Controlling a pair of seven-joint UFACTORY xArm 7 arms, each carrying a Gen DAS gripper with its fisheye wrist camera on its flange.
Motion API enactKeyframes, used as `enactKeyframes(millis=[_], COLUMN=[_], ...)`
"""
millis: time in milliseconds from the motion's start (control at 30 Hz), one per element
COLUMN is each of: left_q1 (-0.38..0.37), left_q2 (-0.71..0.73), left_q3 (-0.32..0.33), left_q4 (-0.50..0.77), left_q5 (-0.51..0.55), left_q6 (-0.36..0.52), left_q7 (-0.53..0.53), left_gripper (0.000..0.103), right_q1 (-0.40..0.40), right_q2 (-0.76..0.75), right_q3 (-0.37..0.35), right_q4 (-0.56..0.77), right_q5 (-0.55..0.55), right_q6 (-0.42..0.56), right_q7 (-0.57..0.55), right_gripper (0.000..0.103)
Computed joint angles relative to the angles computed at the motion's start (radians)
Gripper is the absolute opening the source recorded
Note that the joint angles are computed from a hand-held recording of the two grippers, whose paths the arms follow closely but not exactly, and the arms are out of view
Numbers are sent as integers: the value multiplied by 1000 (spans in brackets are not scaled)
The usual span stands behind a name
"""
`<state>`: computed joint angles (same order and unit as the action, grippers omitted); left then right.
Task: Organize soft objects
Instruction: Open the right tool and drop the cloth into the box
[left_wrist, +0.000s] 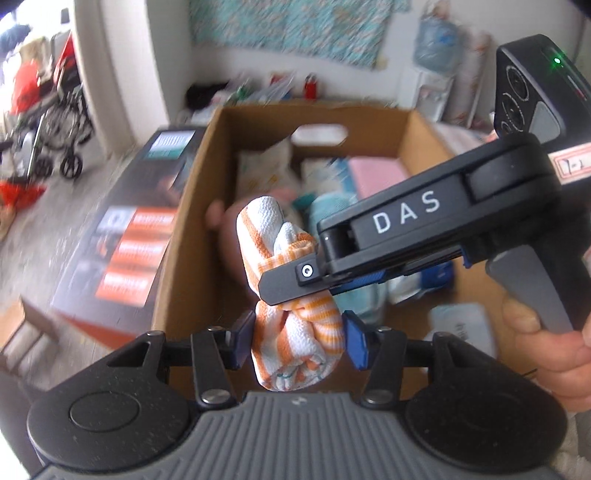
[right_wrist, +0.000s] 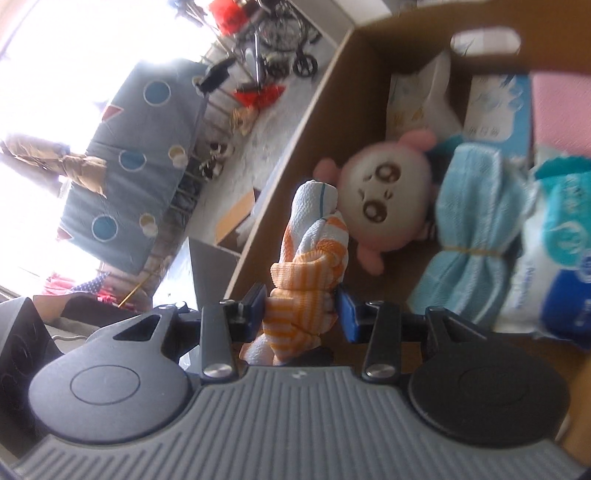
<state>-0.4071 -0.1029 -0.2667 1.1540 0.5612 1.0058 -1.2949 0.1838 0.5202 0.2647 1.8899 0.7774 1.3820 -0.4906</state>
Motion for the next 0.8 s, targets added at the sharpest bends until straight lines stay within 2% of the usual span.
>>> enactKeyframes(millis=[67,167,300,600,800], left_q1=[5,6,-1,45,48], left_q2=[-13,15,-80,-141,-136], left_q3=[9,2,-4,-31,-66], left_q4=[-17,16,-71,-145,-128], left_q5=[-27,-12,-45,-59,-15], left_q6=[0,37,38,13,37], left_q7=[14,20,30,6,-29], left_gripper=[56,61,62,67,71], right_q1=[20,49,60,80,41], right_q2=[32,72,85,94,39], right_q3=[1,1,3,15,19], right_q4=[22,50,41,49,17], right_q5=[-21,-64,-88,-89,-44], right_q6=[27,61,72,29,-1], right_q7=[40,90,120,162,123], right_gripper=[40,40,41,43,48])
